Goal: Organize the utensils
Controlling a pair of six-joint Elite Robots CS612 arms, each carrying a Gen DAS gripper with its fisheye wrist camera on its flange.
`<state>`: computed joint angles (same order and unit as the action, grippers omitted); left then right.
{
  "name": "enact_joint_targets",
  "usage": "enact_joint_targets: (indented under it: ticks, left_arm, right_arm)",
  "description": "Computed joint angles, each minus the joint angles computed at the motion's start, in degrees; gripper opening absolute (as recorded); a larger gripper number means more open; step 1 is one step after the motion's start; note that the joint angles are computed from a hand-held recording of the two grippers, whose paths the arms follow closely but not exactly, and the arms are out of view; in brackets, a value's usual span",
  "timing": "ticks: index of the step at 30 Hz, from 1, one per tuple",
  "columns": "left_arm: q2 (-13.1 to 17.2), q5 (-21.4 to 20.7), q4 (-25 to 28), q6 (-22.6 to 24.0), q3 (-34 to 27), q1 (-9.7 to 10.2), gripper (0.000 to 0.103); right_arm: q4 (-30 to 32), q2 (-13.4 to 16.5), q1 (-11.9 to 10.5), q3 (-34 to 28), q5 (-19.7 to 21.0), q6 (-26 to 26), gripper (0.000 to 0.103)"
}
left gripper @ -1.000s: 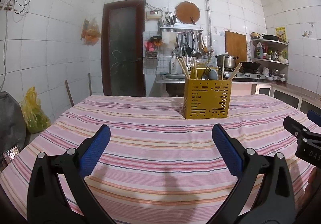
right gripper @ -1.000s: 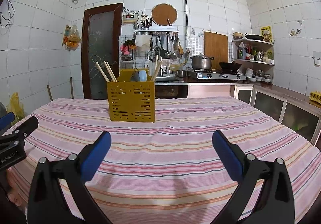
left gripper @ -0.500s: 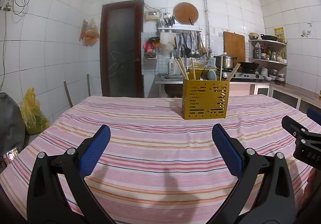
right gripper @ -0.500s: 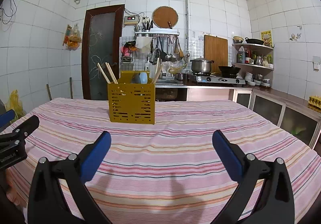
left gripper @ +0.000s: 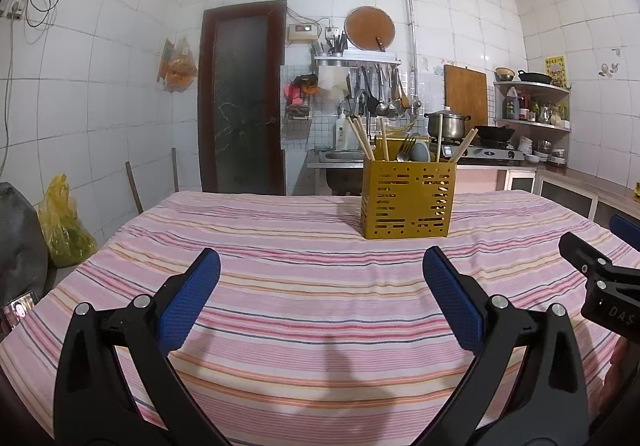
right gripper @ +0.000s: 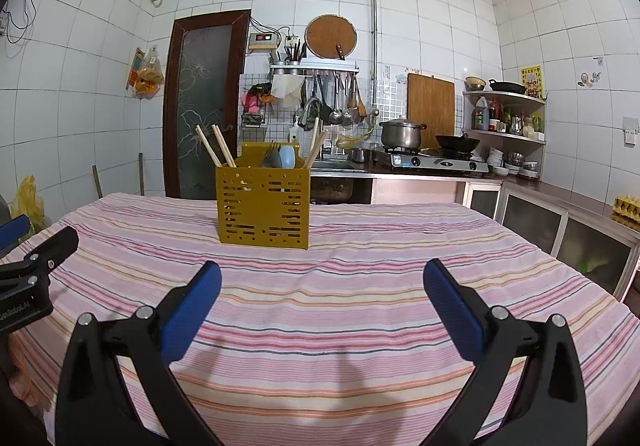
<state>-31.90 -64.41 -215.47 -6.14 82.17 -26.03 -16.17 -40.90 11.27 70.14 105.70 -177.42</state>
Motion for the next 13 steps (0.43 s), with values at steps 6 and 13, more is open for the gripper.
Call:
enact_joint_targets:
  ticks: [6,13]
  left_arm:
    - [0.0,0.2,-0.4,0.0,0.2,-0.05,0.098]
    - [0.0,0.2,-0.5,0.1,0.1,-0.03,0.098]
  right_arm:
    - [0.0,0.0,0.0,0.0,0.0,0.0,0.099]
    - [-0.3,-0.1,0.0,0.2,0.2,-0.2,0.099]
